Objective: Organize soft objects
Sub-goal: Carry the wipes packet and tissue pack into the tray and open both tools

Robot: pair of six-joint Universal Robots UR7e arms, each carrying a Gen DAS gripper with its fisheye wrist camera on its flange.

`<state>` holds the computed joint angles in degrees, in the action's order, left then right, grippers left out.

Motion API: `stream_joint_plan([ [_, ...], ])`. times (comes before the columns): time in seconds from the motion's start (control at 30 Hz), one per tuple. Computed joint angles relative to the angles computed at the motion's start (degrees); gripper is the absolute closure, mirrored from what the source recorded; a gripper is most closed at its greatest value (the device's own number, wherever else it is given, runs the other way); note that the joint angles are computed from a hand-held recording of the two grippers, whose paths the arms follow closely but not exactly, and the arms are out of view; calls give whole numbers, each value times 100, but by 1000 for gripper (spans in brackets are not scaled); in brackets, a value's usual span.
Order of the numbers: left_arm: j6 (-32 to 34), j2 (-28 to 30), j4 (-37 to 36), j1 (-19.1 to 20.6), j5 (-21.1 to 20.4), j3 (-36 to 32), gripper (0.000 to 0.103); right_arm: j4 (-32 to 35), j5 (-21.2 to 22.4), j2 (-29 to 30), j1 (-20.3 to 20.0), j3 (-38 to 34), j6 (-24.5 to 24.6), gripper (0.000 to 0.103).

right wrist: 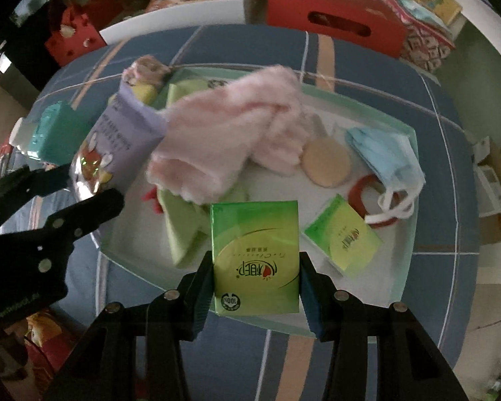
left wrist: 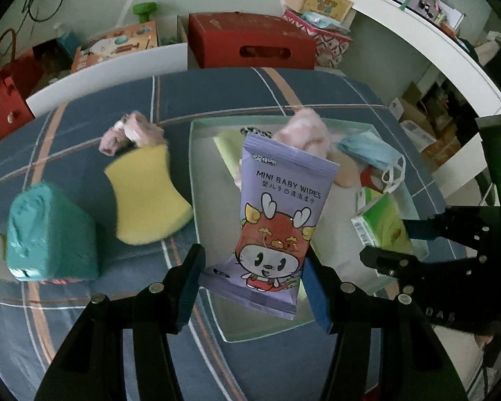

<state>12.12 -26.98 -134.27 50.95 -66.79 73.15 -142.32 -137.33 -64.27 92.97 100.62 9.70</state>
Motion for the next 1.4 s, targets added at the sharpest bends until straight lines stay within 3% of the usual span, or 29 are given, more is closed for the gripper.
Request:
stream_joint_plan([
  [0.5,-86,-133,-508,139,134,520,44,188,95,23,-245,116,194,53],
  [0.83,-336,-173,-530,226,158,527,44,274,114,172,-297,-43,214,53],
  [1.4,-106,-47,-640,104,155,606,44,385,92,276,-362,-142,386,53],
])
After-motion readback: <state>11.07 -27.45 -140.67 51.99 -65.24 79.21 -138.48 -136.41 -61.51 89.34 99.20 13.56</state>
